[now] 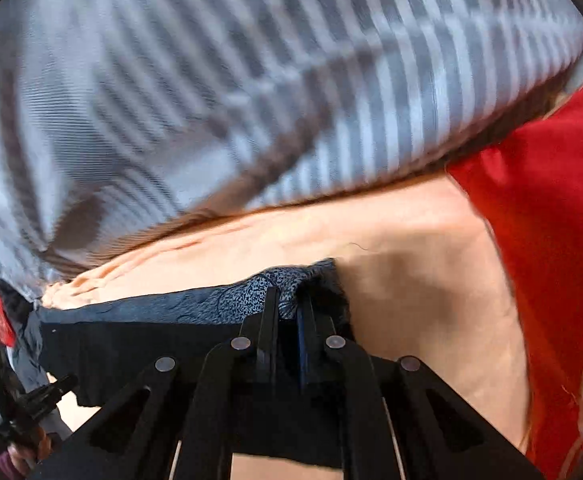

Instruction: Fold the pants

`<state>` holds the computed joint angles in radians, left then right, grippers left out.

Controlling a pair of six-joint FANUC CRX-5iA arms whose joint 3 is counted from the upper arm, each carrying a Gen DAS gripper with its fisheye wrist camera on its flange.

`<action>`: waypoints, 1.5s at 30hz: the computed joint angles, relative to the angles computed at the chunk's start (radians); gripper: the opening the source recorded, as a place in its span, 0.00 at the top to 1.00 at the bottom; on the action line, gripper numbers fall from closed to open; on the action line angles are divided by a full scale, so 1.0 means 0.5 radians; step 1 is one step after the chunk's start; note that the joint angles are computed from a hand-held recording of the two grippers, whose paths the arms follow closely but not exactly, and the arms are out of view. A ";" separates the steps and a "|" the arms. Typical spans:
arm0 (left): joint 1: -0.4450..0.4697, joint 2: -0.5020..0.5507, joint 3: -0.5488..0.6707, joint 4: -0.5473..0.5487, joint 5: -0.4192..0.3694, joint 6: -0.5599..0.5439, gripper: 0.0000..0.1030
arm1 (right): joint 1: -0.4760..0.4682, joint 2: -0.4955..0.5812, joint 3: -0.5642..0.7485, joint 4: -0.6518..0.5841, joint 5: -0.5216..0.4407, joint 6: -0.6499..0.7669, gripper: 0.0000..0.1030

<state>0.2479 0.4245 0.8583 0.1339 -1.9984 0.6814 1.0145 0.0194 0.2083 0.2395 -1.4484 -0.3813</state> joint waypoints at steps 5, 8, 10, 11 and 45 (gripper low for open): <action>-0.082 -0.042 -0.156 -0.033 0.157 0.042 0.89 | -0.068 0.037 -0.029 -0.147 -0.066 0.094 0.90; -0.123 -0.039 -0.176 -0.025 0.198 0.080 0.89 | -0.022 -0.051 -0.136 -0.081 -0.056 -0.199 0.70; -0.136 -0.035 -0.179 0.016 0.196 0.113 0.89 | 0.056 -0.116 -0.189 0.038 -0.108 -0.453 0.69; -0.148 -0.051 -0.208 0.034 0.214 0.110 0.89 | 0.107 -0.136 -0.190 0.113 -0.155 -0.551 0.69; -0.334 -0.434 -0.780 -0.062 0.533 -0.059 0.89 | 0.721 -0.167 -0.306 0.367 -0.118 -1.387 0.96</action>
<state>0.0812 0.2077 0.4682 0.1030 -1.7319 0.6520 1.3748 -0.0639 0.0553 0.4230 -1.5072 -1.0747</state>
